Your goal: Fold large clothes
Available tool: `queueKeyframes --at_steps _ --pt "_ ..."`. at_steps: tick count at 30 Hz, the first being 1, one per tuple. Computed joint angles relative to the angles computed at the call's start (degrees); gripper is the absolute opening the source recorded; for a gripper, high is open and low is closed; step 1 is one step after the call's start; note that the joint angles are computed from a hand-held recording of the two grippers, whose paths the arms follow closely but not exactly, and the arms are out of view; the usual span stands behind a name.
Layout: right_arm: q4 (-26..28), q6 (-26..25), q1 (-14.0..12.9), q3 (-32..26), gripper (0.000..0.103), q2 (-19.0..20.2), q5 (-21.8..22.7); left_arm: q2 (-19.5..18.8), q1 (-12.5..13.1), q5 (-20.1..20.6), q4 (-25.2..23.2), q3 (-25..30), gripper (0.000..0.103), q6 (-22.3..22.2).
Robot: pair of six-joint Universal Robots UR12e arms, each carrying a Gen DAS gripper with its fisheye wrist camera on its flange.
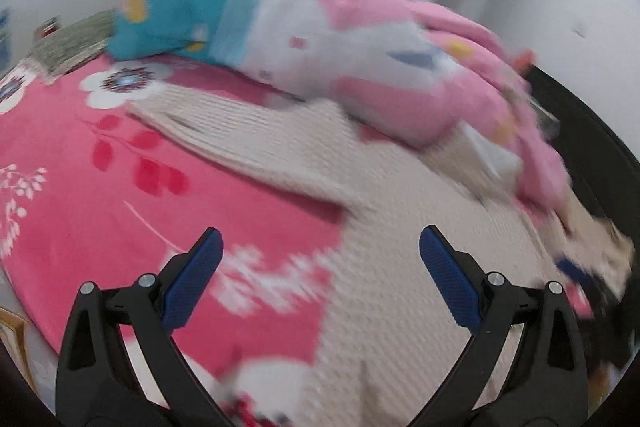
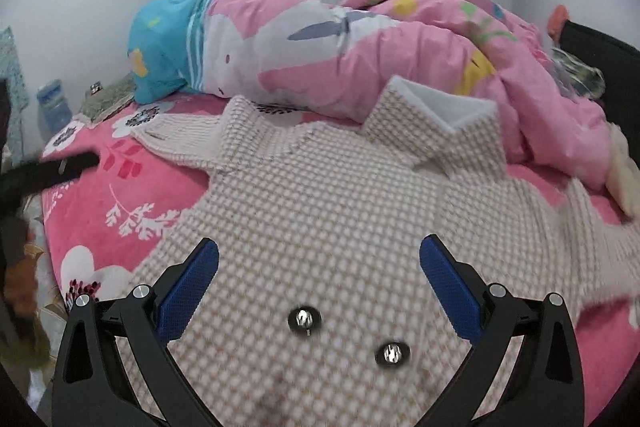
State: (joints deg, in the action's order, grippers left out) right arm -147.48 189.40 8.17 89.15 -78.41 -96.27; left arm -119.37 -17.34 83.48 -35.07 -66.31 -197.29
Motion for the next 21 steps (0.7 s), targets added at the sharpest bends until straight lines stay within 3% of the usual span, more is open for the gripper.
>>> queueKeyframes --at_steps 2,4,11,15,17,19,21 --pt "2.34 -0.34 -0.34 -1.29 0.098 0.64 1.86 -2.23 1.21 2.35 -3.13 3.77 0.095 -3.18" --pt "3.19 -0.39 -0.51 -2.1 0.098 1.17 3.01 -5.63 2.45 4.71 -9.23 9.64 0.095 -7.03" --pt "5.29 -2.03 -0.34 -3.59 0.098 2.5 4.03 -19.8 4.31 10.63 -29.73 33.19 0.094 -9.71" --pt "5.93 -2.24 -0.23 -4.01 0.098 3.03 4.06 -26.37 4.58 10.94 -38.86 44.25 0.061 -12.29" --pt "6.43 -2.59 -0.12 -4.29 0.098 3.33 3.66 -31.23 4.1 13.65 -45.83 53.17 0.051 -11.14" --pt "6.45 -2.91 -0.03 -4.11 0.098 3.27 3.22 -32.52 3.39 16.34 -46.28 55.31 0.041 -9.45" --pt "6.01 -3.19 -0.05 -3.89 0.098 3.16 2.76 -34.24 2.82 17.88 -47.85 58.92 0.019 -7.93"
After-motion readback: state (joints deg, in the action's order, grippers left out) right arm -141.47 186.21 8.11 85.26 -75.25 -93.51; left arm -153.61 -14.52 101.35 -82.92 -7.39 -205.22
